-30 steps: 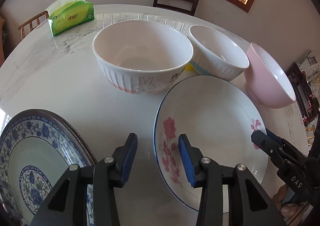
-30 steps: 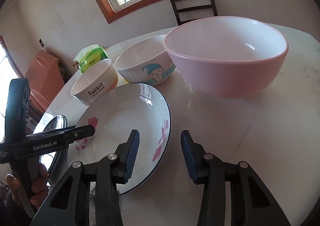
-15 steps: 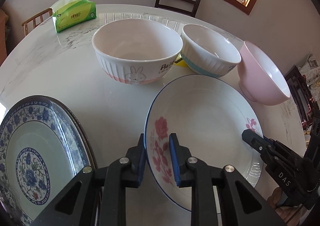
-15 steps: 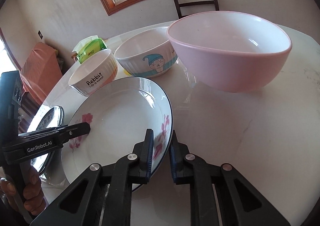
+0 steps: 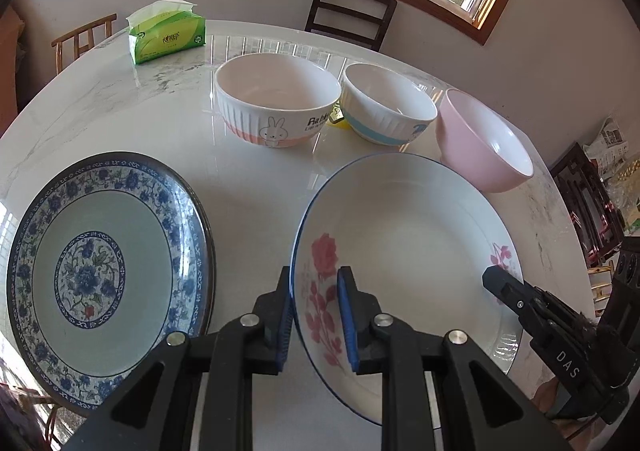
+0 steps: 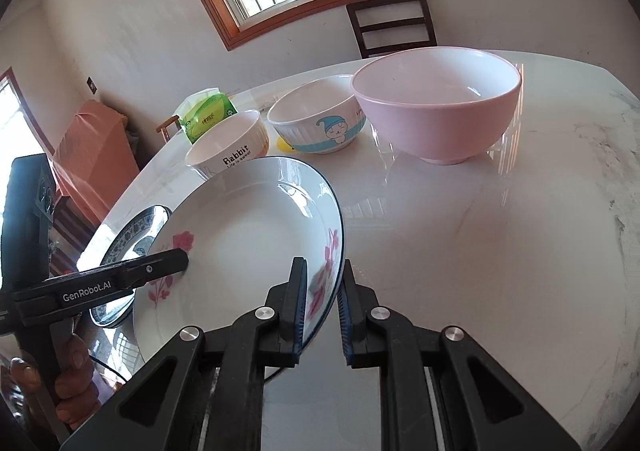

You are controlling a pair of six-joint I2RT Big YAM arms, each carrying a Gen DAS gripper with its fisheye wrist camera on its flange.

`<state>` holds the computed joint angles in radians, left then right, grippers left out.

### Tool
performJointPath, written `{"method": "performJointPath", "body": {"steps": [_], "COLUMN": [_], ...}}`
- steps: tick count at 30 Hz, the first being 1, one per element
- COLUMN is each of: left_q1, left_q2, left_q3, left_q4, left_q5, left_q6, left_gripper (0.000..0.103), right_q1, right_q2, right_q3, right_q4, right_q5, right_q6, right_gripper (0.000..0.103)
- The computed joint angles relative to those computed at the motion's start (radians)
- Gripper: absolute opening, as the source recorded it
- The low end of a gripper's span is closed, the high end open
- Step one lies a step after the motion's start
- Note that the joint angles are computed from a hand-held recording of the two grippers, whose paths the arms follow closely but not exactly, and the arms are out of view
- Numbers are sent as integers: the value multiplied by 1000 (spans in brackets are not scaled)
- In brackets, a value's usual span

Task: Organize plates and bowls
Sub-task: 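Close both grippers on the rim of the pink-flowered plate, then carry the pink-flowered plate onto the blue plate stack and open both grippers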

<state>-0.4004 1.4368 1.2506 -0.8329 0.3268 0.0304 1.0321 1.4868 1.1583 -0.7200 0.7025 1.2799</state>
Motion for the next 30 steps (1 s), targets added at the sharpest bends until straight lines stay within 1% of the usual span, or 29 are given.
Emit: {"method": "performJointPath", "body": {"steps": [4,7,13,18,20,30], "left_q1": [35,73,164,238,263,336], "left_q2": [-47,-80,-130,-133,-128,-96], "left_q3": [-31,-52,-88,-88,-84,-60], "left_q4": [-5,-12,-22,-36,-40,-31], "left_q5": [19,36,48,56,60,58], "left_q6": [-1,4,17,31,34,37], "left_gripper": [21,21,21,21,21,21], "right_q1": [27,44,55,49,44,18], "right_q2": [22,42,111,172,197,285], "right_q3": [43,75,160,231,262,376], "right_q4": [-15,-10,13,37,32,30], "right_q5": [17,20,-7,-55,-69,-126], "right_q6": [-6,-23,-100,-172,-197,-284], "right_gripper": [15,15,15,15,15,15]}}
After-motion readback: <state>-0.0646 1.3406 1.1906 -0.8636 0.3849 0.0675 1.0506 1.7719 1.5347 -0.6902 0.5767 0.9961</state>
